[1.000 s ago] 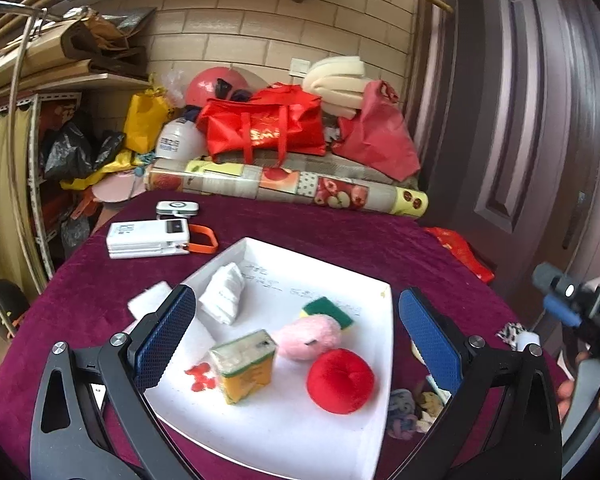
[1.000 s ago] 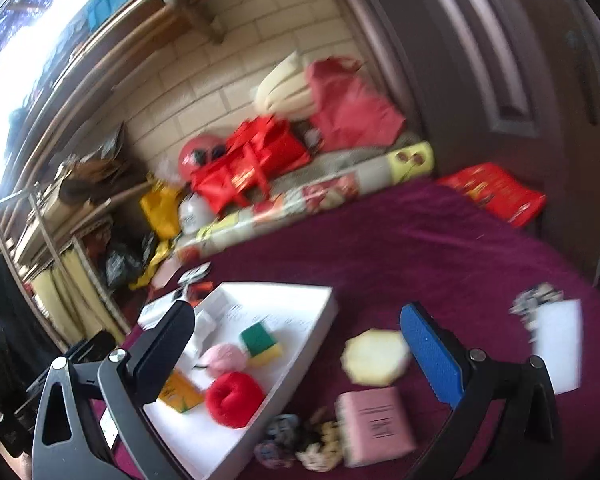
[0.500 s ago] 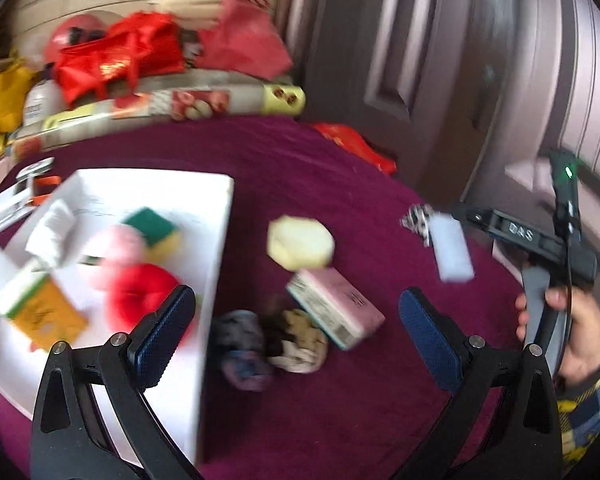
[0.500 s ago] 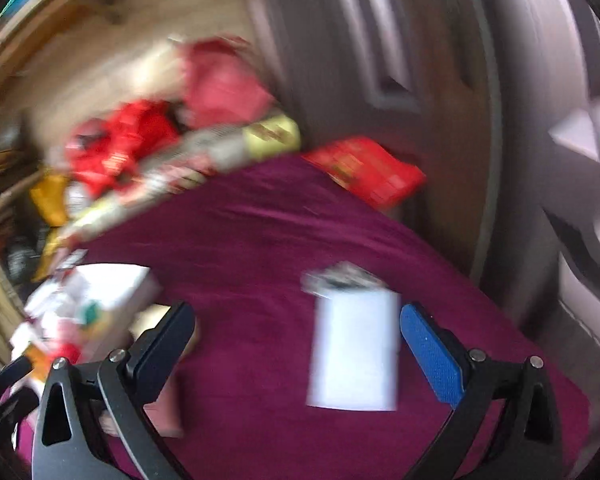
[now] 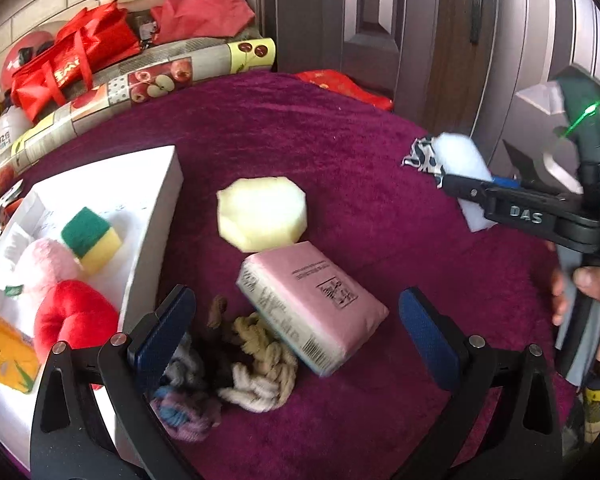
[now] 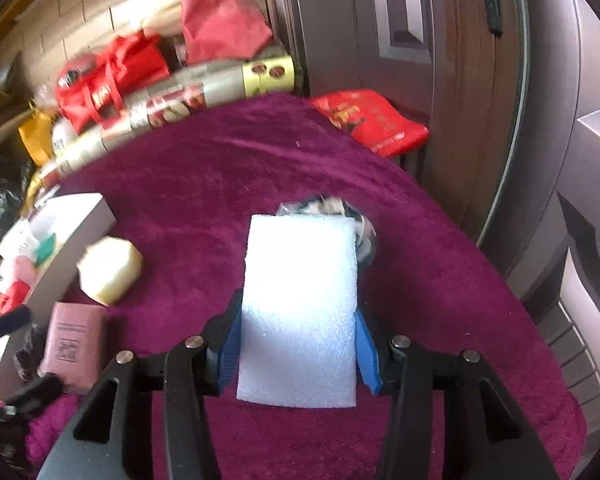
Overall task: Organize soft objects
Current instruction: 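Grasp the pink tissue pack with the left tool while the right tool holds the foam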
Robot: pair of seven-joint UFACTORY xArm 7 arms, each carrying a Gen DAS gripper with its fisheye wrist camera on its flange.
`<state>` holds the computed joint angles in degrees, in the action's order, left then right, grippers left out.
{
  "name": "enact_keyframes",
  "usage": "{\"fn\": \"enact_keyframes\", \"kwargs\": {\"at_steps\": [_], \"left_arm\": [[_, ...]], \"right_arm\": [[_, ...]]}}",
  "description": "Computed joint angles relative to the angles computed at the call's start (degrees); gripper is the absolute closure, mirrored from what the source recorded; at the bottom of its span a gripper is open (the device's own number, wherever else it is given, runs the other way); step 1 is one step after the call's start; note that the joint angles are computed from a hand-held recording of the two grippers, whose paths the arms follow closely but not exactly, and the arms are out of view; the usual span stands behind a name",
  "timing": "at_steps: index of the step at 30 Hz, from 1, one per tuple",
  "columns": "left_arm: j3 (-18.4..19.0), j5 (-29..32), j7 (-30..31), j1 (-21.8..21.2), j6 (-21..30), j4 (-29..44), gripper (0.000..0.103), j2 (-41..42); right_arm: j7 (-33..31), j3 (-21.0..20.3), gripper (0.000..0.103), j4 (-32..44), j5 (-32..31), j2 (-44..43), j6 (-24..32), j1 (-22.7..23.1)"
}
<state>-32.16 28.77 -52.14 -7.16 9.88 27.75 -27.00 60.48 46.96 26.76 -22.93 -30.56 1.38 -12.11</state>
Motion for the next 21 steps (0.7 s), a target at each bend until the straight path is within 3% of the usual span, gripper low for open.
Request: {"fn": "enact_keyframes", "kwargs": {"at_steps": [3, 5, 7, 9, 10, 11, 16, 21], "left_arm": [[-5.08, 4.49, -2.1, 4.17, 3.41, 4.04, 0.0, 3.11], [-9.82, 10.35, -4.78, 7.59, 8.91, 7.71, 0.0, 5.62], [-11.26, 13.68, -6.23, 8.2, 12.99, 9.95, 0.0, 8.67], [-9.87, 15.26, -7.91, 7.2, 11.5, 9.26, 0.002, 9.22], [-8.7, 16.15, -8.53, 6.54, 9.55, 8.4, 0.018, 8.85], [-7.31, 16.51, -8.58, 5.52, 8.15, 7.87, 0.021, 8.56], [-2.66, 20.03, -13.66, 2.18, 1.97, 4.23, 0.022, 3.05], [-0.47, 14.88, -12.86, -0.31, -2.05, 0.28, 0.022, -4.45]], "right_arm": [[0.63, 1.86, 0.054, 0.26, 0.01, -0.22, -1.85, -1.95], [0.31, 2.52, 0.054, 0.32, 0.45, 0.04, -2.87, -2.65], [0.03, 3.68, 0.054, 0.73, 1.09, 0.4, -3.51, -3.74], [-0.57, 3.91, 0.054, 0.8, 1.77, 0.7, -3.81, -3.92], [-0.77, 4.11, 0.054, 0.91, 2.12, 0.8, -3.91, -4.1], [-0.93, 4.03, 0.054, 0.75, 2.52, 0.75, -4.18, -4.04], [-1.56, 4.1, 0.054, -0.5, 4.69, -0.83, -6.14, -3.93], [-0.66, 6.12, 0.054, -2.9, 8.04, -7.42, -8.96, -3.58]]}}
